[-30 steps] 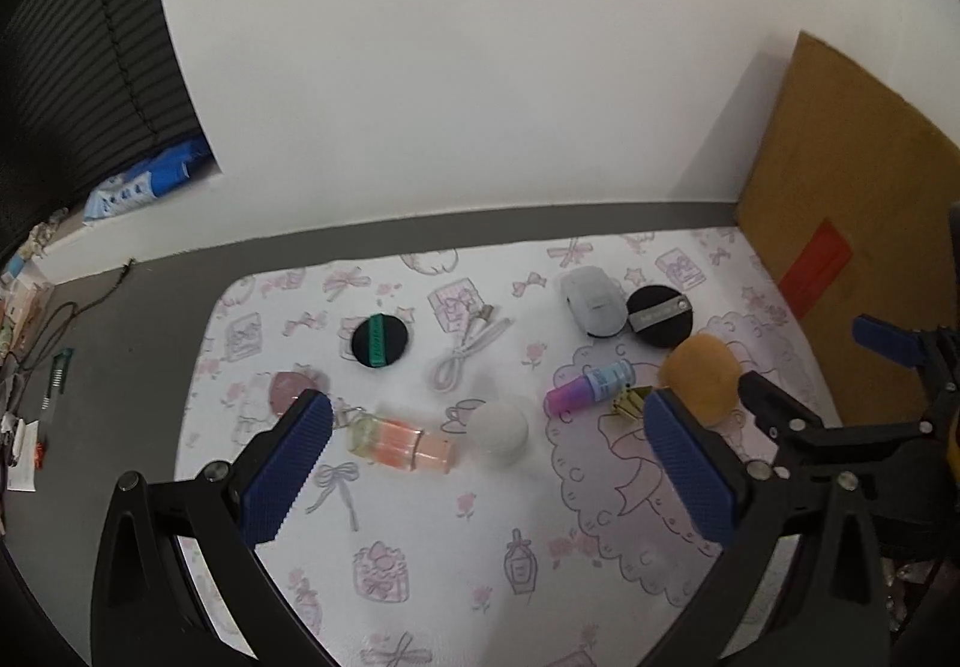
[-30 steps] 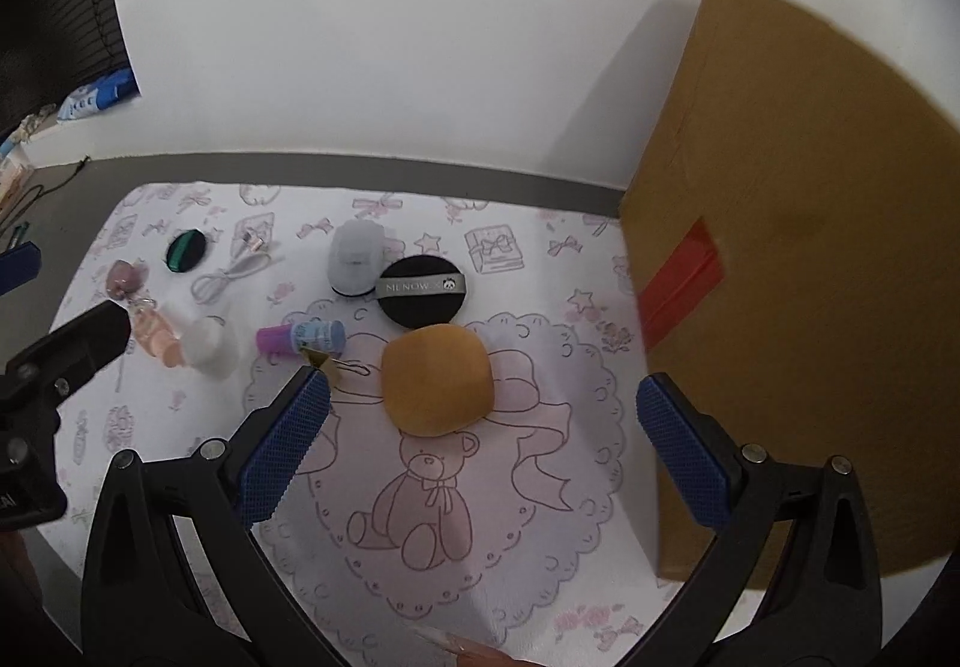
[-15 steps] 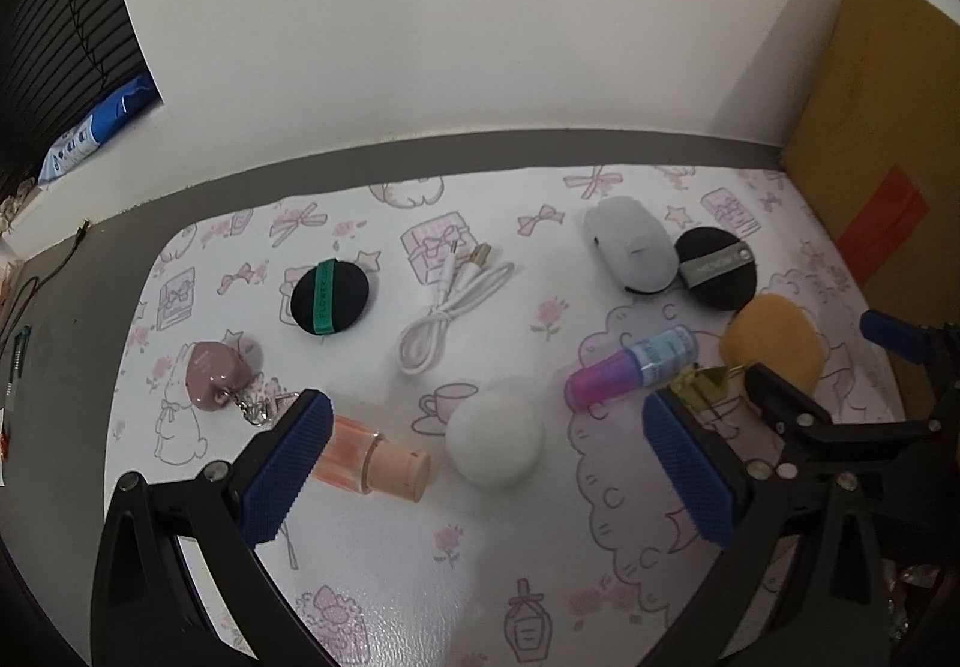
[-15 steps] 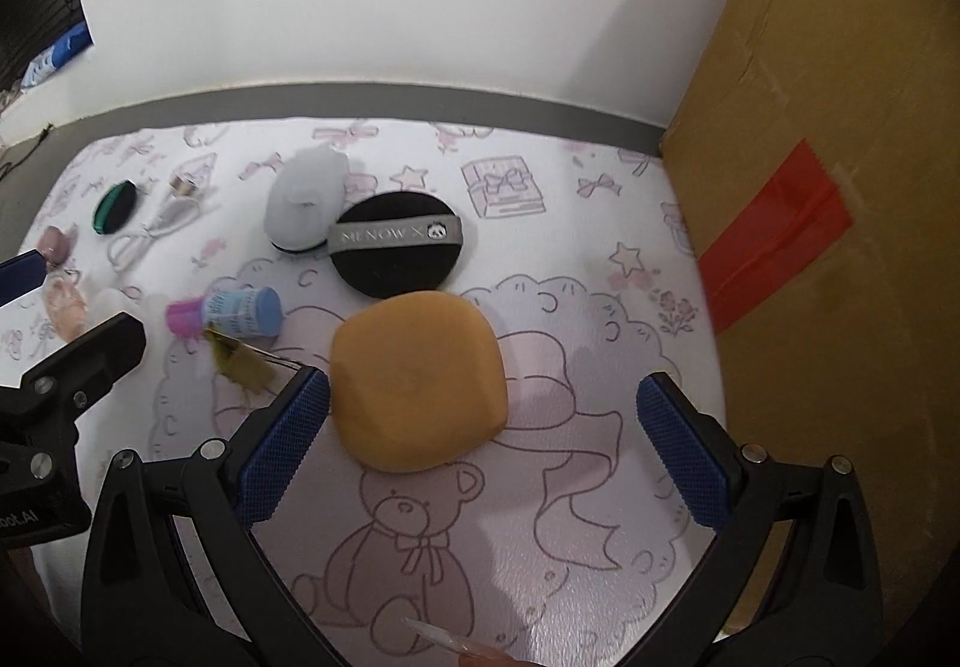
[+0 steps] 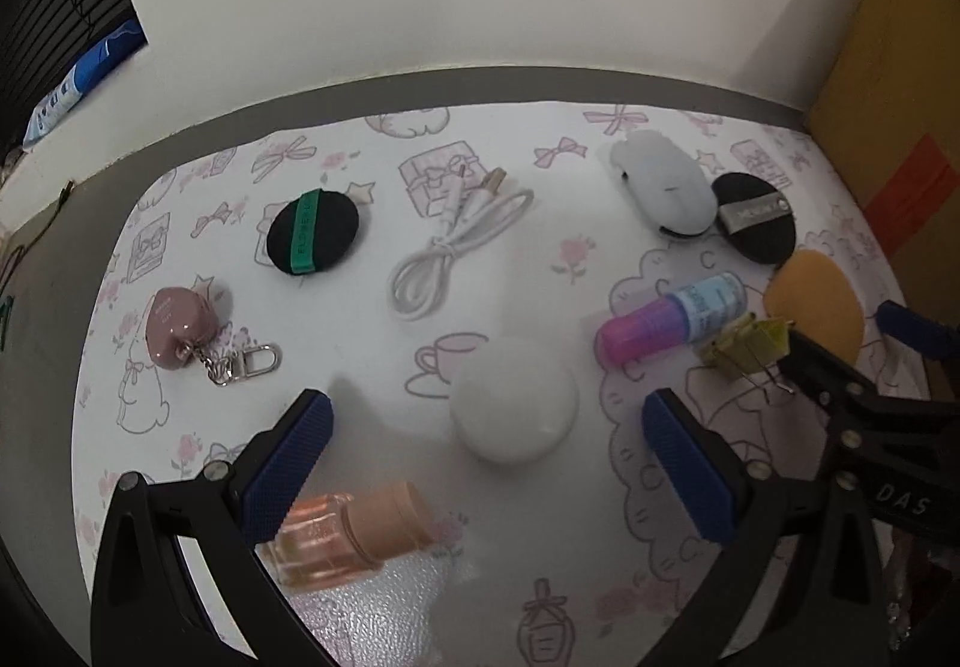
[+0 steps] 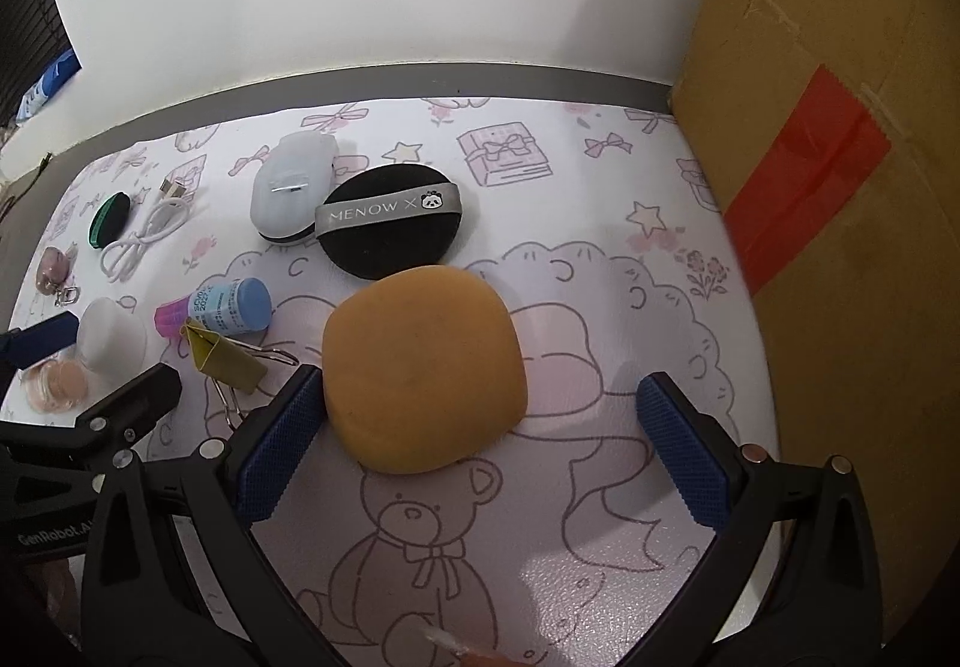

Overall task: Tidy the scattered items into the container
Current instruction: 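Lower left tool onto white ball while right tool approaches orange sponge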

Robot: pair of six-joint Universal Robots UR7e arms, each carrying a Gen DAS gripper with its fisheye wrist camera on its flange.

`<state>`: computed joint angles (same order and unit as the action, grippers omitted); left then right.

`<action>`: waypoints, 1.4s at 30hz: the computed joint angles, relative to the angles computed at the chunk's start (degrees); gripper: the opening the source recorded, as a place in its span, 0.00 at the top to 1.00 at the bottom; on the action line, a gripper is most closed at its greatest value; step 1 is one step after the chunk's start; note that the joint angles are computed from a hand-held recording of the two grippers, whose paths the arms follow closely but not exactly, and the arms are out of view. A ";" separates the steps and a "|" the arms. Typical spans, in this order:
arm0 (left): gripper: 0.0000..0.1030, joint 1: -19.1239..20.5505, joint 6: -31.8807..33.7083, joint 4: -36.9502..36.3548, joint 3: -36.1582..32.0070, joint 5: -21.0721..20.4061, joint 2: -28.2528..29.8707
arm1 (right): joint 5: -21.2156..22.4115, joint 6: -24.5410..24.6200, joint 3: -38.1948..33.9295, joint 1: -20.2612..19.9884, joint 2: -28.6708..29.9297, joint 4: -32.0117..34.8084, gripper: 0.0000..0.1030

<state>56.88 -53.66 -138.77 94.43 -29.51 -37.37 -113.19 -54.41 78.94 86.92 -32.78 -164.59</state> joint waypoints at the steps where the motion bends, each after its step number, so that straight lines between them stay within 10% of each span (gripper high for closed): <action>1: 0.00 -0.03 0.19 -0.11 0.01 0.10 0.02 | 0.05 -0.03 -0.01 0.00 -0.01 0.04 0.00; 28: 0.01 -0.73 9.29 -14.55 2.89 2.36 0.05 | 0.44 0.23 -2.20 0.62 1.05 0.85 0.00; 35: 0.01 -0.03 6.15 -8.25 1.16 1.55 0.71 | 0.42 0.32 -2.79 0.81 1.31 1.16 0.00; 42: 0.27 -0.02 5.87 -4.84 -0.68 0.22 1.72 | -0.03 0.76 -4.02 1.45 1.67 2.78 0.05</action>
<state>56.86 -47.79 -143.61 93.75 -29.28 -35.65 -113.21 -53.65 74.92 88.37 -31.11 -161.82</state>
